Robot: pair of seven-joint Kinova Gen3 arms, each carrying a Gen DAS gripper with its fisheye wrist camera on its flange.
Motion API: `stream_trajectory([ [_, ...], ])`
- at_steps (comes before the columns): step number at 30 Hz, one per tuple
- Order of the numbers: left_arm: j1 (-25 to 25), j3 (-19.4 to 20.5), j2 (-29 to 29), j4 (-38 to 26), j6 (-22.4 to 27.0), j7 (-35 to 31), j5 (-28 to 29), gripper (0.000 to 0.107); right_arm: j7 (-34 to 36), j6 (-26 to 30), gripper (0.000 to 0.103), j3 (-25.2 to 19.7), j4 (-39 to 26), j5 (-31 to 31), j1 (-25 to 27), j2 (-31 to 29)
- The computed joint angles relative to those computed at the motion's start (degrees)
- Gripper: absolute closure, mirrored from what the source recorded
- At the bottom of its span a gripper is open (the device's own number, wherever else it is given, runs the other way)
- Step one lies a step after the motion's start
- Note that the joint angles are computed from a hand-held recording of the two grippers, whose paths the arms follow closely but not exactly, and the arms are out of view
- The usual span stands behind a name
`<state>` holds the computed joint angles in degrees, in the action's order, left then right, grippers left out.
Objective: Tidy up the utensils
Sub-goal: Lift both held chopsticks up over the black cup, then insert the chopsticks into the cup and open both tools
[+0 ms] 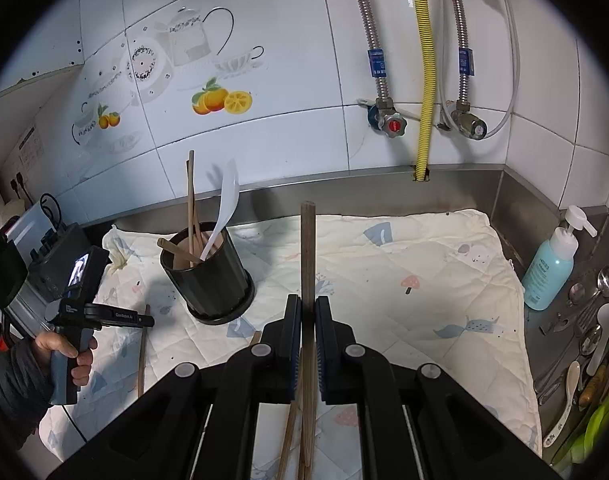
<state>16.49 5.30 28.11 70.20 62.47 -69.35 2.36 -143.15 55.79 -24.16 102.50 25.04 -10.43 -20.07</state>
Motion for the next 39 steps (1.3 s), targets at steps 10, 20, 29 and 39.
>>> stream_trajectory([
  [10, -3.18, 1.71, -7.37, 7.75, -10.38, -2.89, 5.46, 0.099, 0.98, -1.51, 0.094, -0.26, -0.85, 0.06, 0.17, -0.45],
  [20, -5.23, 2.72, -18.96, 12.65, -17.71, -8.62, 10.36, 0.101, 3.02, -3.02, 0.094, -0.72, -2.67, 0.16, 0.72, 0.21],
  [29, -5.19, 2.59, -23.15, 5.03, -18.24, -10.18, 12.19, 0.101, 3.97, -2.82, 0.094, -0.58, -5.41, 1.32, 0.61, 1.65],
  [39, -0.88, 3.34, -20.31, -7.27, -19.41, -8.12, 4.23, 0.101, 3.27, -2.46, 0.094, -0.28, -8.02, 4.26, -0.27, 4.04],
])
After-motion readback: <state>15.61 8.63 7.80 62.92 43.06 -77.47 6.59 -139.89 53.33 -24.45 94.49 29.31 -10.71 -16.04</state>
